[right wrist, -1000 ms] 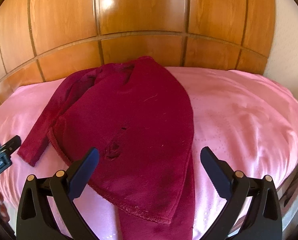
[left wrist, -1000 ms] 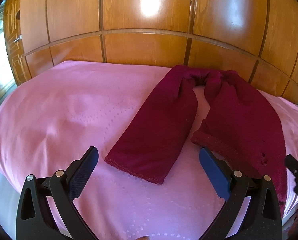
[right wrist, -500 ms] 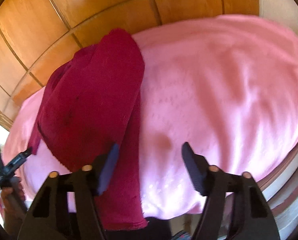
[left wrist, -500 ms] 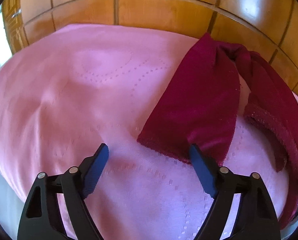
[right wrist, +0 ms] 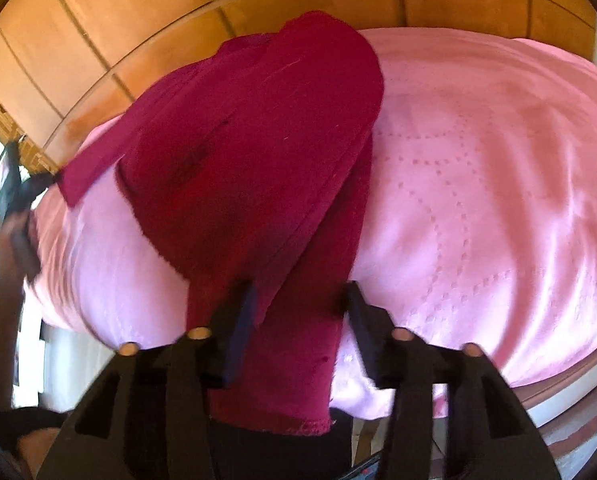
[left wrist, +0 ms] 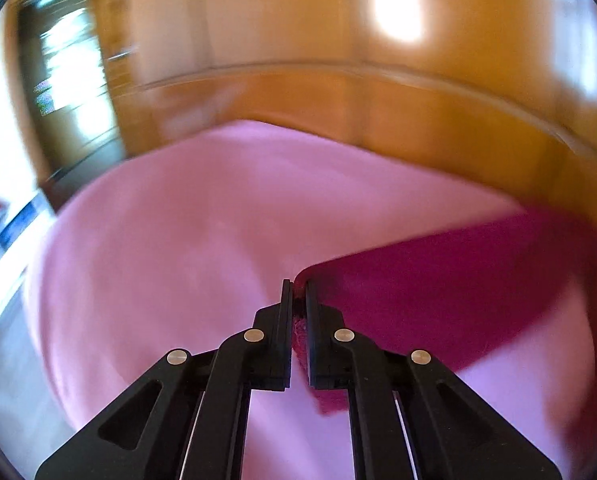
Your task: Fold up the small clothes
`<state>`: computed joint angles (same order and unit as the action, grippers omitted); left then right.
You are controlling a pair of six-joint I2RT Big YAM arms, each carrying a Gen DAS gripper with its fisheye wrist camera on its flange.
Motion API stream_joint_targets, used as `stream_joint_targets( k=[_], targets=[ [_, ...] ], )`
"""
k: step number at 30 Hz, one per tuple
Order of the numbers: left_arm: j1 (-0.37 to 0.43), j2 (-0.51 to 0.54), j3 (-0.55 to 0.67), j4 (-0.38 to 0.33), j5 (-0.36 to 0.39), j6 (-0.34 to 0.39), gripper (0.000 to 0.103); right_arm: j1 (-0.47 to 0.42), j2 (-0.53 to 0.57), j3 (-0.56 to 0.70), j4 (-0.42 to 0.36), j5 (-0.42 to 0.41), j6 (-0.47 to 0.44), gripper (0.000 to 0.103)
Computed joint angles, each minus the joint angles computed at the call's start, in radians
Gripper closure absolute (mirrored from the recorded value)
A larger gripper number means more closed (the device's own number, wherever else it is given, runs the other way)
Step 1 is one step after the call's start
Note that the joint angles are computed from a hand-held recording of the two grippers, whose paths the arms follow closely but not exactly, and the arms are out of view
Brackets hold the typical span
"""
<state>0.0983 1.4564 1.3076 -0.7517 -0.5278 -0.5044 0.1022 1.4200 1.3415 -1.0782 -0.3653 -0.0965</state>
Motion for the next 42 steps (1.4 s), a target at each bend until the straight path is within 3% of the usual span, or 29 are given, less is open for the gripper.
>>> stream_joint_targets(
  k=[1, 3, 5, 7, 8, 10, 12, 13, 15, 17, 18, 21, 26, 29, 32, 34, 35, 37, 39, 40, 42],
  targets=[
    [0.016, 0.017, 0.042, -0.032, -0.003, -0.032, 0.098, 0.001, -0.003, -0.002, -0.011, -0.002, -0.022, 0.044],
    [0.024, 0.007, 0.061, -0.010, 0.036, -0.058, 0.091, 0.011, -0.016, -0.017, -0.019, 0.022, -0.066, 0.044],
    [0.006, -0.008, 0.060, 0.021, 0.121, -0.060, 0.052, 0.036, -0.023, -0.030, -0.011, 0.063, -0.092, 0.051],
    [-0.031, -0.019, 0.038, 0.083, 0.236, -0.034, 0.051, 0.055, -0.029, -0.038, -0.002, 0.119, -0.125, 0.063],
    [-0.049, -0.009, 0.040, 0.087, 0.299, -0.018, 0.051, 0.052, -0.027, -0.033, -0.004, 0.125, -0.132, 0.077],
    [-0.092, 0.035, 0.061, 0.076, 0.449, 0.016, 0.051, 0.035, -0.014, -0.012, -0.018, 0.114, -0.146, 0.091],
    [-0.122, 0.066, 0.062, 0.084, 0.603, 0.016, 0.051, 0.024, -0.027, -0.010, -0.006, 0.133, -0.174, 0.093],
    [-0.140, 0.087, 0.064, 0.090, 0.714, 0.017, 0.051, 0.020, -0.035, -0.008, 0.005, 0.153, -0.188, 0.093],
    [-0.162, 0.105, 0.059, 0.111, 0.821, 0.008, 0.050, 0.011, -0.045, 0.007, 0.047, 0.222, -0.204, 0.094],
    [-0.179, 0.112, 0.041, 0.139, 0.927, -0.013, 0.035, -0.020, -0.050, 0.023, 0.113, 0.308, -0.240, 0.094],
    [-0.186, 0.114, 0.033, 0.150, 0.956, -0.023, 0.033, -0.023, -0.046, 0.030, 0.144, 0.355, -0.246, 0.094],
    [-0.217, 0.127, 0.038, 0.125, 0.964, 0.022, 0.033, -0.056, -0.007, 0.061, 0.280, 0.521, -0.326, 0.094],
    [-0.240, 0.094, 0.016, 0.099, 1.054, 0.159, 0.046, -0.110, 0.159, 0.183, 0.537, 0.797, -0.455, 0.095],
    [-0.238, 0.076, 0.018, 0.077, 1.048, 0.192, 0.049, -0.151, 0.288, 0.324, 0.597, 0.902, -0.465, 0.095],
    [-0.210, 0.105, 0.045, 0.080, 1.022, 0.124, 0.049, -0.181, 0.429, 0.522, 0.519, 0.982, -0.392, 0.095],
    [-0.208, 0.163, 0.111, 0.064, 0.962, 0.049, 0.049, -0.208, 0.567, 0.726, 0.390, 1.043, -0.302, 0.095],
    [-0.211, 0.175, 0.123, 0.061, 0.942, 0.027, 0.049, -0.222, 0.638, 0.842, 0.289, 1.051, -0.240, 0.095],
    [-0.213, 0.207, 0.156, 0.050, 0.900, 0.003, 0.049, -0.244, 0.754, 1.047, 0.100, 1.031, -0.127, 0.092],
    [-0.216, 0.233, 0.175, 0.052, 0.882, -0.016, 0.049, -0.260, 0.810, 1.148, 0.004, 0.999, -0.064, 0.085],
    [-0.216, 0.249, 0.191, 0.058, 0.876, -0.033, 0.049, -0.261, 0.809, 1.150, 0.008, 0.982, -0.053, 0.076],
    [-0.203, 0.258, 0.196, 0.078, 0.890, -0.069, 0.049, -0.261, 0.751, 1.056, 0.046, 0.896, -0.031, 0.047]
  ],
)
